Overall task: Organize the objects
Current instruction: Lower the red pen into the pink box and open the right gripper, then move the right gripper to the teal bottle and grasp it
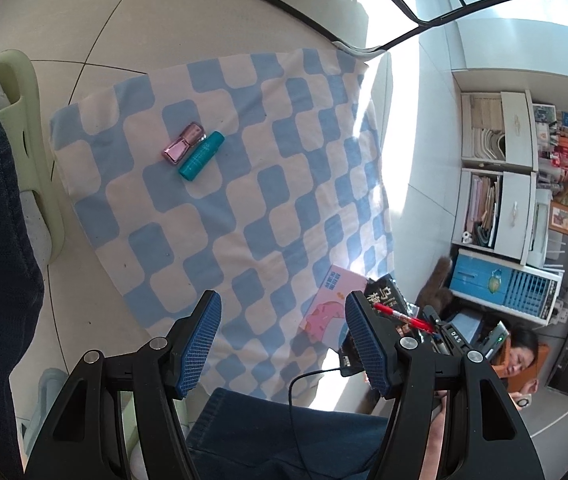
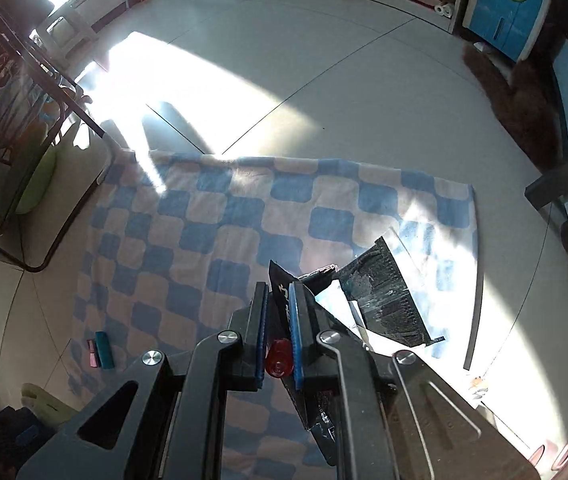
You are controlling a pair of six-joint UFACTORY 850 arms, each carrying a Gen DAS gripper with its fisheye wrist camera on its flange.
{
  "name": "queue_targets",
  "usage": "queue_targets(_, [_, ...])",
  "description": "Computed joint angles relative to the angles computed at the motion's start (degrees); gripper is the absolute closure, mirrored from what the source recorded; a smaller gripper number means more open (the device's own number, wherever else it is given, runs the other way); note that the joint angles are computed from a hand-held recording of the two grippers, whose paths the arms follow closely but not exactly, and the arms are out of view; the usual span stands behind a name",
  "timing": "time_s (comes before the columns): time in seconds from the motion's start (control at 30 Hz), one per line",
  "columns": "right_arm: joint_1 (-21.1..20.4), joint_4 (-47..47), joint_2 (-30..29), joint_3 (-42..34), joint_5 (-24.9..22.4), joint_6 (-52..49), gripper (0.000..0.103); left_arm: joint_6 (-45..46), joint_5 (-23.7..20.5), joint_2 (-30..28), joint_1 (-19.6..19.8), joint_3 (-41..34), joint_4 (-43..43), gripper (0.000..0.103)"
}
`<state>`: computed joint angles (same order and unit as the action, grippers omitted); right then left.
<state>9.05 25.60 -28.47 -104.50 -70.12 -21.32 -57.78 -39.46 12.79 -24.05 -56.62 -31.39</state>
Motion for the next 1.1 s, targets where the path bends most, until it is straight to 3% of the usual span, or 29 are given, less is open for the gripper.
queue_targets(0.13, [1.21,-2.95,-0.14,1.02,1.44,1.71,0.091,-0.81,-0.62,0.26,0.2,0.09,0.61,0.04])
queue_targets(0.17, [1.42,-3.69,-0.46,1.02,0.74,2.85,0.08,-1.02,-0.79,0.33,0.25,0.11,0.87,0.04])
queue_targets(0.2, [1.39,-3.42,-0.66,1.18,0.0,3.42,0.061,-1.32,-0.95,0.5,0.33,0.19,1.15,0.04])
queue_targets(0.27, [1.12,-1.6,0.22,2.35,0.82,4.0,0.042,-2.44,-1.1,0.81,0.34,0.31,2.1,0.04])
queue_targets(0.4, [2.15,2.28,2.19,3.46,1.94,3.22,0.038,-6.26,-1.68,2.13,0.42,0.58,6.08,0.04])
queue_targets(0.53, [6.95,6.27,2.96,4.76,-3.41,-2.12,0.032,-10.43,-1.8,3.86,0.56,0.95,10.61,0.04])
queue_targets(0.67, [15.36,4.54,4.09,9.16,-9.11,-8.08,0.032,-11.69,-2.19,5.39,0.62,1.45,13.42,0.04])
queue_targets(0.7, [17.58,3.77,4.94,11.04,-8.89,-10.01,0.039,-10.15,-3.35,4.87,0.6,0.89,13.54,0.04])
queue_targets(0.73, [19.9,2.8,6.18,13.34,-7.55,-13.27,0.051,-8.79,-4.82,4.05,0.41,0.09,14.0,0.04])
queue_targets(0.77, [22.36,0.86,7.44,15.56,-5.65,-15.24,0.083,-8.2,-6.2,3.28,-0.05,-0.64,14.87,0.04])
queue_targets(0.8, [24.42,-0.47,7.72,16.85,-5.29,-14.98,0.091,-7.39,-7.19,2.69,-0.37,-1.18,15.21,0.04])
queue_targets(0.9, [27.39,3.06,6.33,19.09,-8.3,-10.99,0.091,-5.66,-8.36,2.61,-0.31,-0.93,14.0,0.04])
queue_targets(1.1, [30.09,7.13,4.07,20.07,-5.6,-0.38,0.082,-5.55,-8.25,4.2,2.74,1.52,10.39,0.04])
